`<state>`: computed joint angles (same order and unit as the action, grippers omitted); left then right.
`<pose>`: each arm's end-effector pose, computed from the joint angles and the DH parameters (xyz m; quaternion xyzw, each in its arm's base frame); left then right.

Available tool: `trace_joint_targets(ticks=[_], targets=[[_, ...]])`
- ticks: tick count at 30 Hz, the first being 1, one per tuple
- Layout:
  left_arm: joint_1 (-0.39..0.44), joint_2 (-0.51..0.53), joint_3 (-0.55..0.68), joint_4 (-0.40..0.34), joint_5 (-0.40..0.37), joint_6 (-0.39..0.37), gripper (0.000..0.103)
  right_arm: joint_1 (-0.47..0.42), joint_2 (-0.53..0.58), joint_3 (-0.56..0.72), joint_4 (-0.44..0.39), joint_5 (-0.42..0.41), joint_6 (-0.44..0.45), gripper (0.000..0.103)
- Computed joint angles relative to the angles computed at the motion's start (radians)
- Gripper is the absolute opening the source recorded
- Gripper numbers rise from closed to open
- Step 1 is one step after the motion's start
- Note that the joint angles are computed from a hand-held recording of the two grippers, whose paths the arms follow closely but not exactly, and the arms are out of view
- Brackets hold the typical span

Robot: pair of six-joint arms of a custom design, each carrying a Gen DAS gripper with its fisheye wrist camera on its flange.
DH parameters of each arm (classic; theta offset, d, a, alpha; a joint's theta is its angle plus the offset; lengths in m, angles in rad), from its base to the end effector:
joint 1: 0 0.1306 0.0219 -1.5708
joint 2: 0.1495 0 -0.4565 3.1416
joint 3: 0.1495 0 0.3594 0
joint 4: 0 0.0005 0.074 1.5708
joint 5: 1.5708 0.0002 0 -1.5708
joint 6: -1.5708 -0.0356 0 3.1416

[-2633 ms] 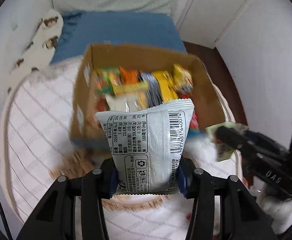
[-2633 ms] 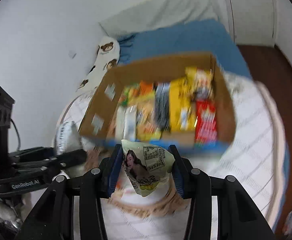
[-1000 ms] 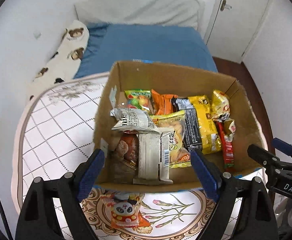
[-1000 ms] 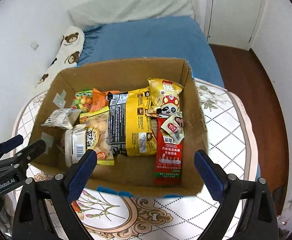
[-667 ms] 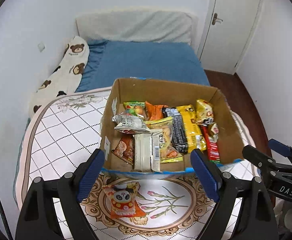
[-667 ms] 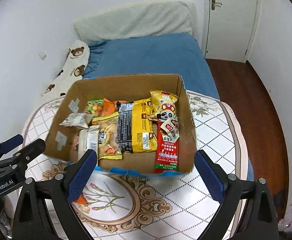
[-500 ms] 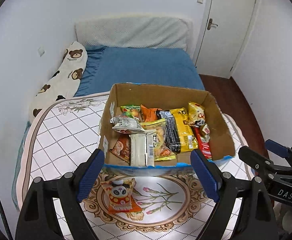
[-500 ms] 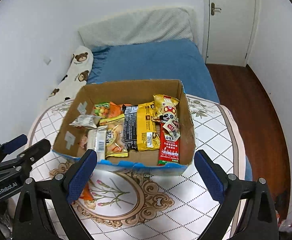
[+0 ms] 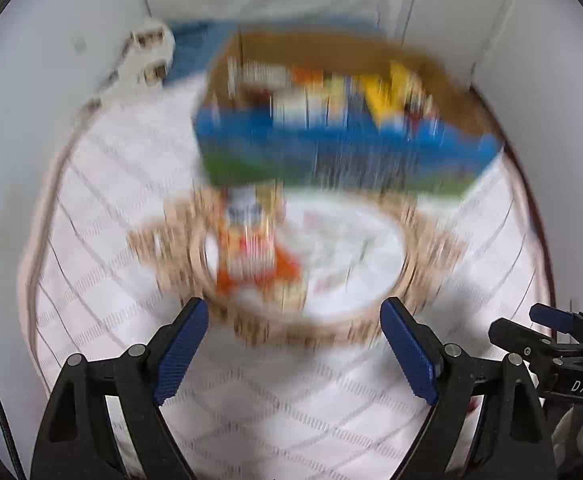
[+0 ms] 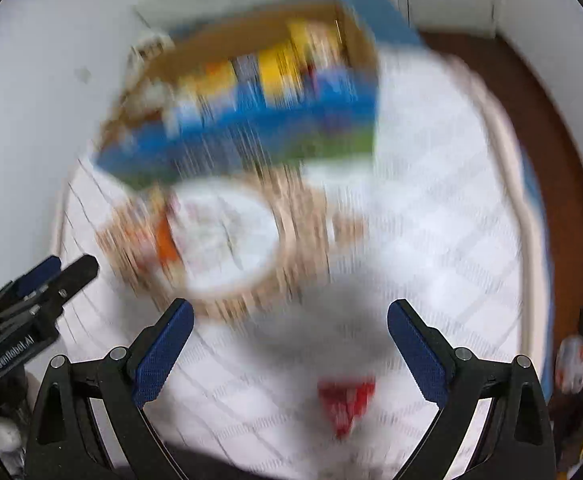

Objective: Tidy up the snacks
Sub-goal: 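Grasp the panda-print bag with the left tool while the right tool grasps the red packet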

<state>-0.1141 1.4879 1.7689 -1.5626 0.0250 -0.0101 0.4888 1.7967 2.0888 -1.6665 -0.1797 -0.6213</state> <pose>0.4257 -0.0502 0.5807 0.0632 0.9875 -0.0198 0.1432 0.4868 0.2656 0.5518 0.0568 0.9896 0.1273 0.0359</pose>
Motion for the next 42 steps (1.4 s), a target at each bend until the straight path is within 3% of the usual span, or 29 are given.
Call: trace_joint_targets(ticks=[5, 7, 9, 12, 13, 14, 20, 27, 30, 33, 34, 35, 36, 42], targets=[[0.006, -0.046, -0.172, 0.014, -0.032, -0.033, 0.088, 0.010, -0.084, -0.273, 0.059, -0.097, -0.039, 0.100], [0.017, -0.042, -0.190, -0.012, -0.031, -0.034, 0.088, 0.012, -0.110, -0.366, 0.096, -0.137, -0.064, 0.098], [0.033, -0.046, -0.219, -0.016, -0.027, -0.022, 0.088, 0.015, -0.122, -0.416, 0.125, -0.153, -0.074, 0.089], [0.052, -0.044, -0.232, -0.021, -0.030, -0.008, 0.088, 0.035, -0.133, -0.446, 0.159, -0.074, -0.059, 0.063], [0.059, -0.042, -0.232, -0.022, -0.029, -0.002, 0.088, 0.040, -0.134, -0.443, 0.162, -0.056, -0.049, 0.049], [0.066, -0.037, -0.226, -0.025, -0.027, 0.006, 0.088, 0.044, -0.135, -0.440, 0.167, -0.047, -0.041, 0.047], [0.104, 0.042, -0.104, -0.034, -0.010, 0.058, 0.088, 0.053, -0.103, -0.376, 0.198, -0.051, -0.015, 0.045], [0.102, 0.232, 0.123, -0.103, 0.111, 0.136, 0.088, 0.042, -0.005, -0.207, 0.206, -0.071, 0.010, 0.045], [0.087, 0.306, 0.179, -0.129, 0.129, 0.142, 0.088, 0.034, 0.031, -0.151, 0.194, -0.081, 0.018, 0.045], [0.075, 0.349, 0.186, -0.117, 0.107, 0.135, 0.083, 0.021, 0.060, -0.110, 0.178, -0.098, 0.024, 0.045], [0.074, 0.346, 0.171, -0.096, 0.097, 0.139, 0.076, 0.018, 0.070, -0.096, 0.166, -0.101, 0.031, 0.045], [0.070, 0.340, 0.157, -0.081, 0.074, 0.140, 0.058, 0.011, 0.092, -0.062, 0.149, -0.103, 0.040, 0.045], [0.067, 0.334, 0.147, -0.073, 0.061, 0.134, 0.053, 0.010, 0.102, -0.042, 0.134, -0.103, 0.049, 0.045], [0.043, 0.193, -0.050, -0.058, 0.093, 0.074, 0.051, 0.008, 0.114, -0.010, 0.082, -0.132, 0.101, 0.045]])
